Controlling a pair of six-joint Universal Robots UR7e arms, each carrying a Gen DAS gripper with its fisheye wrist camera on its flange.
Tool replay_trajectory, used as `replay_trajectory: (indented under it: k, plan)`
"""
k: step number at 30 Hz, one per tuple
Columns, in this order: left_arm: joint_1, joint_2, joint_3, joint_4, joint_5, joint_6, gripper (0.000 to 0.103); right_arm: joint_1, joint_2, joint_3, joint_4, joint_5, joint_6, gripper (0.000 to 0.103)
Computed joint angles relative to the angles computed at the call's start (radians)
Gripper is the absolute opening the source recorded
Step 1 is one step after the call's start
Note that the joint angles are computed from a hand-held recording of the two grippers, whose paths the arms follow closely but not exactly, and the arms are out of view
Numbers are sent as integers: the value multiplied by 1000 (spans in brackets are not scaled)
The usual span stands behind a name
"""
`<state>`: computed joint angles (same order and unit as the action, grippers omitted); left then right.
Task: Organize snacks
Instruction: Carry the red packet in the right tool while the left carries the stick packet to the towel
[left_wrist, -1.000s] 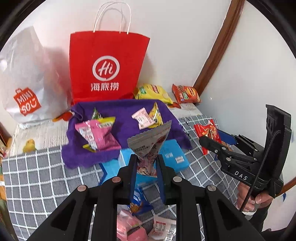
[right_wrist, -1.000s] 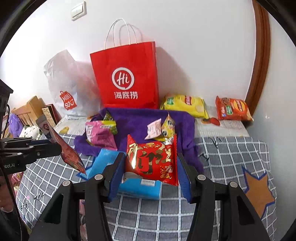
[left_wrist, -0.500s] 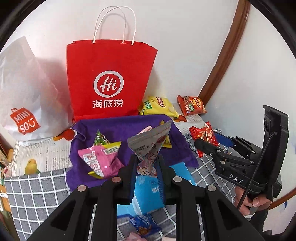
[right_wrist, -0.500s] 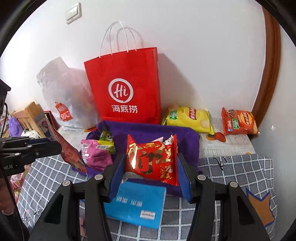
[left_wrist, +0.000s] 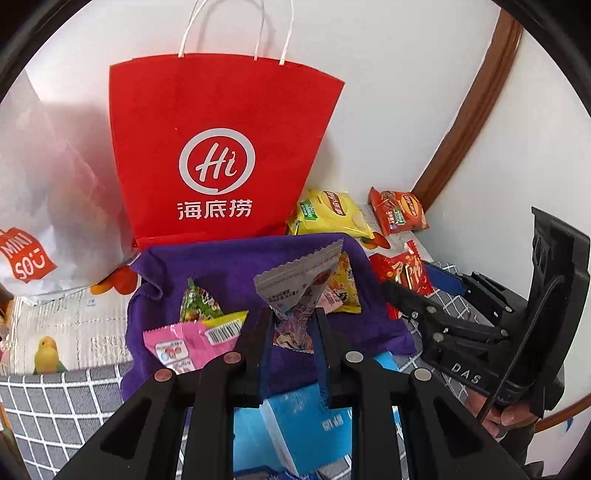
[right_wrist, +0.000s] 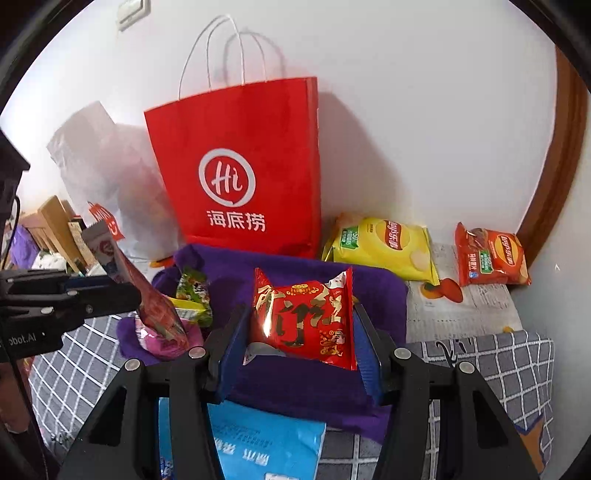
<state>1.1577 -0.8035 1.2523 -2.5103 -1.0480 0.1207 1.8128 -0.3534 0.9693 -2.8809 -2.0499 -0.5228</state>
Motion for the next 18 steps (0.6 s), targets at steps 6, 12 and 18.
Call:
replay_trajectory:
  k: [6,12,18]
  plan:
    - [28,44,-56,25,-28,-3,20,-18,54,-93,87,-4,4,54]
    - [54,88,-115,90,-36,-24,20,-40,98,-155,152,-24,17,54]
    - [71,126,-177,176,-39,-43,20,-51,145,-234,230,-42,22,54]
